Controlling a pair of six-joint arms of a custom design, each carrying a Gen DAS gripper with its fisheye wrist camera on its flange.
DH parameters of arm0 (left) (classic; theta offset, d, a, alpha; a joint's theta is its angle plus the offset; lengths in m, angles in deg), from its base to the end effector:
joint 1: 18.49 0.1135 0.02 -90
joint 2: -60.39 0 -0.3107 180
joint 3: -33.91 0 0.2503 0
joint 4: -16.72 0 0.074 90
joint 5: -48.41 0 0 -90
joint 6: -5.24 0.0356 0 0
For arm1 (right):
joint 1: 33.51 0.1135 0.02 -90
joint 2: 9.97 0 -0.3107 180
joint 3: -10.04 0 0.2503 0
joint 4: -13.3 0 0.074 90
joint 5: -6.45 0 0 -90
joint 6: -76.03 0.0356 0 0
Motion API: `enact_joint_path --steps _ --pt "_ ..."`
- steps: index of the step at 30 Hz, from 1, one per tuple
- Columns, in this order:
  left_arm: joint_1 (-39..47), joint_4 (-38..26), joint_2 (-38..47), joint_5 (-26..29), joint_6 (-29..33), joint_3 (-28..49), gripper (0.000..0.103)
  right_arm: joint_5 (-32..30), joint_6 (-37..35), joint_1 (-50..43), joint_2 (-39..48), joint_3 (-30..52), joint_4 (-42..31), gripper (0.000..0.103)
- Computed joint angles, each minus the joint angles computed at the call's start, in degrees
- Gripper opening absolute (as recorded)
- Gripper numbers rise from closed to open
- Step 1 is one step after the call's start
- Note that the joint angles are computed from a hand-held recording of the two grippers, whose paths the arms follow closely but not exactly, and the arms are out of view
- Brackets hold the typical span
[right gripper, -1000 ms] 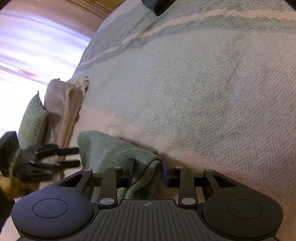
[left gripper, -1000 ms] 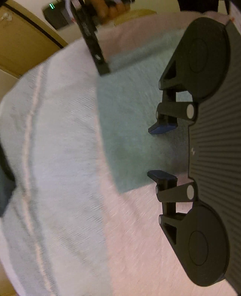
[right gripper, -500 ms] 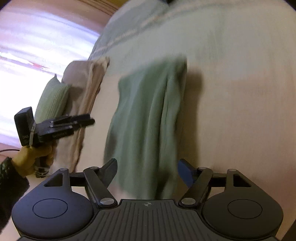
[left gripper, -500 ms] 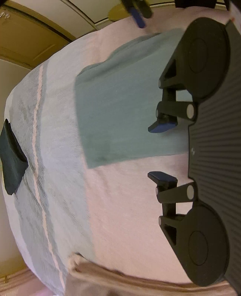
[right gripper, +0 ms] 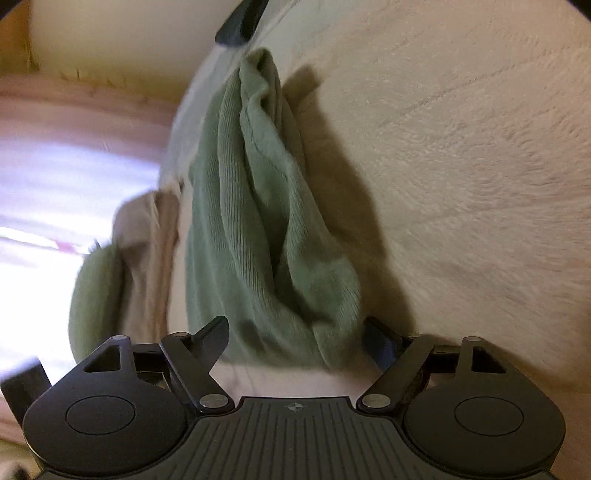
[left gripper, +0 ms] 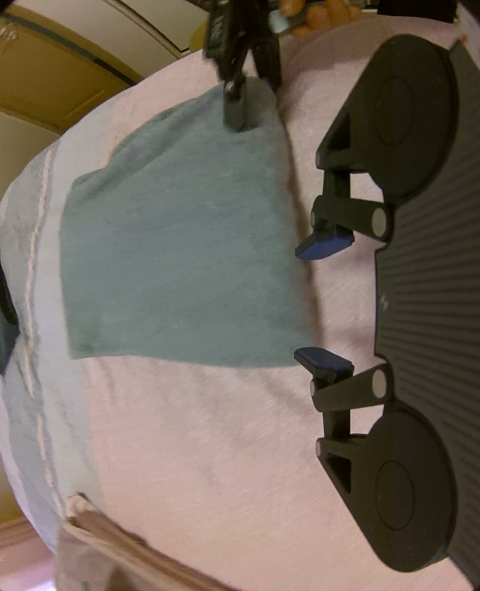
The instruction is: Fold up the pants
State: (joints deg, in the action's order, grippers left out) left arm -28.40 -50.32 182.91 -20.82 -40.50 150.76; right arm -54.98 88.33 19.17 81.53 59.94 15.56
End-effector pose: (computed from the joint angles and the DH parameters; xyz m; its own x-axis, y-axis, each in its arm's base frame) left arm 0.4588 -0.0930 0.2483 -0.4888 0.7478 -0.4492 0.8460 0.5320 -0.0351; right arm 0.1934 0.2256 0.1912 -0.3814 0.9150 -0.1314 0.4765 0.3165 0.8202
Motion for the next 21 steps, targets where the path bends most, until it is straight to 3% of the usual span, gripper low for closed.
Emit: enact_joint_path --steps 1,4,11,15,17,21 --pt "0.1 0.8 -0.8 0.0 -0.4 -2.0 0.047 -0.9 0.9 -0.8 0.1 -0.4 0.3 0.040" --pt "0.0 1.0 -3.3 1.1 -1.1 -5.3 0.047 -4.1 2.9 -2.5 -3.9 -2.1 -1.3 0.023" --pt "-2.1 -2.4 -6.5 5.4 -3.5 -2.3 0.047 -18.4 -12.1 -16.1 -20.7 5.9 -27.2 0.019" --pt "-5.3 -2.5 -7.0 6.3 -7.5 0.1 0.047 -36.6 -35.8 -36.7 -23.7 16.5 -45.8 0.019" --pt "-7.2 -2.7 -6.5 6.2 -10.5 2.4 0.047 -45.8 -51.5 -49.0 -19.5 23.3 -54.5 0.019" --pt "-11.5 0.0 -4.4 5.0 -18.3 5.2 0.049 -54.1 -80.2 -65.6 -3.0 42.3 -70.3 0.019"
